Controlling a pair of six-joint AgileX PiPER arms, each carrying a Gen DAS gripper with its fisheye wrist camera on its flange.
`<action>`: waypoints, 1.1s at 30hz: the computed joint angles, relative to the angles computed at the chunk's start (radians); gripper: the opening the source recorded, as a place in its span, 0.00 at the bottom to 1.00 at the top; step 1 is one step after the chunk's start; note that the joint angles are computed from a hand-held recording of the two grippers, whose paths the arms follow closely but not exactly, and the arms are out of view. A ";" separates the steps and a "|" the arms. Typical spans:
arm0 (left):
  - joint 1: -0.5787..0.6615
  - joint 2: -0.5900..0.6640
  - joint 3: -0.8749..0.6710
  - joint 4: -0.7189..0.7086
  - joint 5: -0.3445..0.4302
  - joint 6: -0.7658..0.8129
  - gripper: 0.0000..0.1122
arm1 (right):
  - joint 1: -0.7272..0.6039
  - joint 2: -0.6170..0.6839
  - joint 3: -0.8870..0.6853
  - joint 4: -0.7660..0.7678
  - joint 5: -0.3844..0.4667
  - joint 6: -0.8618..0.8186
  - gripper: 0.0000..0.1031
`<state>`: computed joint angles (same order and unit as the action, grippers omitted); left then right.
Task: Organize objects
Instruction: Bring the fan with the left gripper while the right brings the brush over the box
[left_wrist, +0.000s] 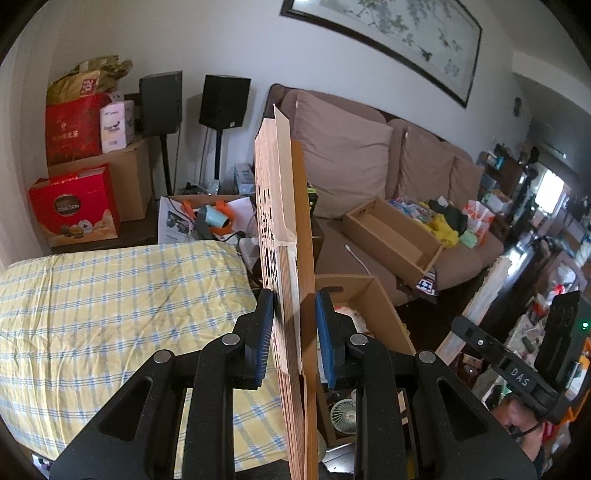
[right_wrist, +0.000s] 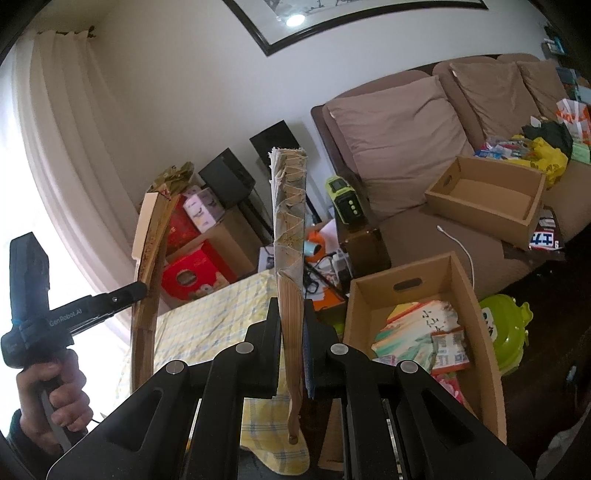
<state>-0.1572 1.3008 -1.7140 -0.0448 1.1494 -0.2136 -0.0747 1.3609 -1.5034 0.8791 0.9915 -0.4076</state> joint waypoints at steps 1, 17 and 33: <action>-0.012 0.004 -0.002 0.010 -0.001 -0.007 0.19 | -0.003 -0.001 0.001 -0.004 -0.001 -0.001 0.09; -0.120 0.055 0.011 0.070 -0.029 -0.087 0.19 | -0.061 -0.005 -0.009 -0.161 -0.022 0.049 0.09; -0.214 0.143 -0.023 0.109 -0.059 -0.156 0.19 | -0.028 0.010 -0.009 -0.308 -0.043 0.129 0.09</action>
